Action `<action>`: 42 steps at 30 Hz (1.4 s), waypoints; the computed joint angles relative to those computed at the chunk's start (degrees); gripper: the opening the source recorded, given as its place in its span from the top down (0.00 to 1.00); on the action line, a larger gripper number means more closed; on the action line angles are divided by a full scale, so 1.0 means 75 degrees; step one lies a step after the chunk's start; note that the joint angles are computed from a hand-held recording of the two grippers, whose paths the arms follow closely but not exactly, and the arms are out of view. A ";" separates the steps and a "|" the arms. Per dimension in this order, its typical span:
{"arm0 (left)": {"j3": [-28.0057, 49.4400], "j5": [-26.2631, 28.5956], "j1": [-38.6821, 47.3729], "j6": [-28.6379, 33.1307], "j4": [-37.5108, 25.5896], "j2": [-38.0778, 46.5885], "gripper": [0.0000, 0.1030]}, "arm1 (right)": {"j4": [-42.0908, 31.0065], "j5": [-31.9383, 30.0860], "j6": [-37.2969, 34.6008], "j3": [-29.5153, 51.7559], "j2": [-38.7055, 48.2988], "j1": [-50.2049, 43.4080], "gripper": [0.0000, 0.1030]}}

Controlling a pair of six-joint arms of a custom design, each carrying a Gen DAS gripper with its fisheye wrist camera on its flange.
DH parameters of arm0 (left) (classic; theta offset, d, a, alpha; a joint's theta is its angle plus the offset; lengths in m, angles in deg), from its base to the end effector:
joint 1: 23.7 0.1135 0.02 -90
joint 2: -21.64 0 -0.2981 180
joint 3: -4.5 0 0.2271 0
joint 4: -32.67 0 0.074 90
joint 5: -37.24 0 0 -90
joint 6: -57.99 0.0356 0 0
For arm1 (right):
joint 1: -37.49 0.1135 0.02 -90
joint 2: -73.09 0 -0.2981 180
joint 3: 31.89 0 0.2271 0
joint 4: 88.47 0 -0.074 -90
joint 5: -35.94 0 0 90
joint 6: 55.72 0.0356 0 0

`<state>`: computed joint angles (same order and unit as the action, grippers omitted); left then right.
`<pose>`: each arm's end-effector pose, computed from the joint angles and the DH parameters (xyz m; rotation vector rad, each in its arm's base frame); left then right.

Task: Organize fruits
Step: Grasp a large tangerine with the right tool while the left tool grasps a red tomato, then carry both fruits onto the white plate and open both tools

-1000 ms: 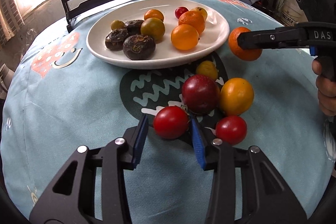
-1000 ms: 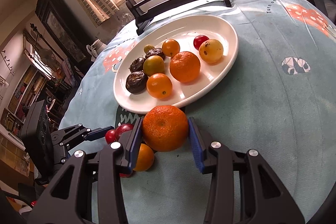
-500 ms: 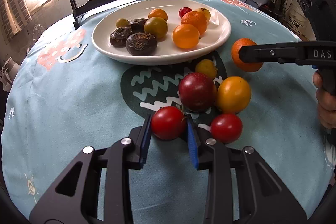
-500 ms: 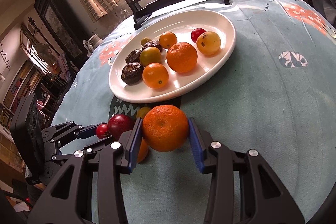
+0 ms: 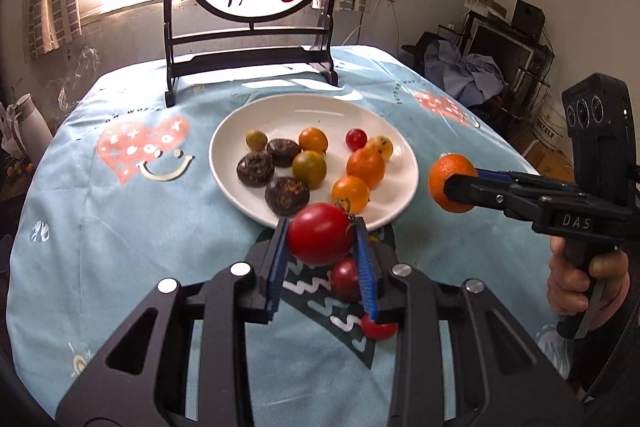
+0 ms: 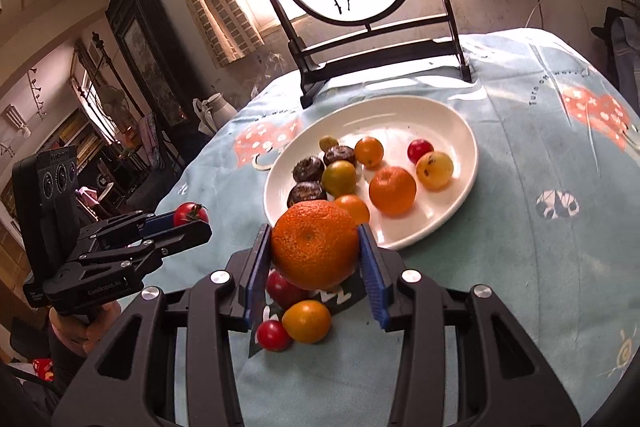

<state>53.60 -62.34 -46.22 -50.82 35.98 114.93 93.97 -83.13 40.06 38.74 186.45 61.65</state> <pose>0.2632 -0.1027 0.1814 -0.0134 2.2793 -0.1887 0.3444 0.1734 0.1651 -0.6379 2.2191 0.8485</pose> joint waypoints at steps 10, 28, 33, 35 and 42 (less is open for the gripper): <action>0.3293 0.0046 0.0966 0.0211 -0.1250 0.2157 0.69 | -0.0630 0.0722 0.0424 0.2678 0.1579 -0.0029 0.58; 0.3976 -0.1555 0.0938 0.0057 -0.1734 0.2903 0.07 | -0.0948 0.1431 -0.0002 0.3396 0.1943 0.0187 0.37; 0.2684 -0.2124 0.0446 -0.0224 -0.1410 0.1683 0.04 | 0.0994 0.1077 -0.0070 0.0944 0.0511 0.0146 0.35; 0.2143 -0.2289 0.0233 -0.0496 -0.1270 0.1355 0.04 | 0.1302 0.0955 -0.0138 0.0368 0.0326 0.0148 0.35; -0.0133 -0.2247 -0.0103 -0.1647 0.0446 0.1247 0.02 | 0.0897 0.0041 -0.0033 -0.0520 0.0557 -0.0022 0.35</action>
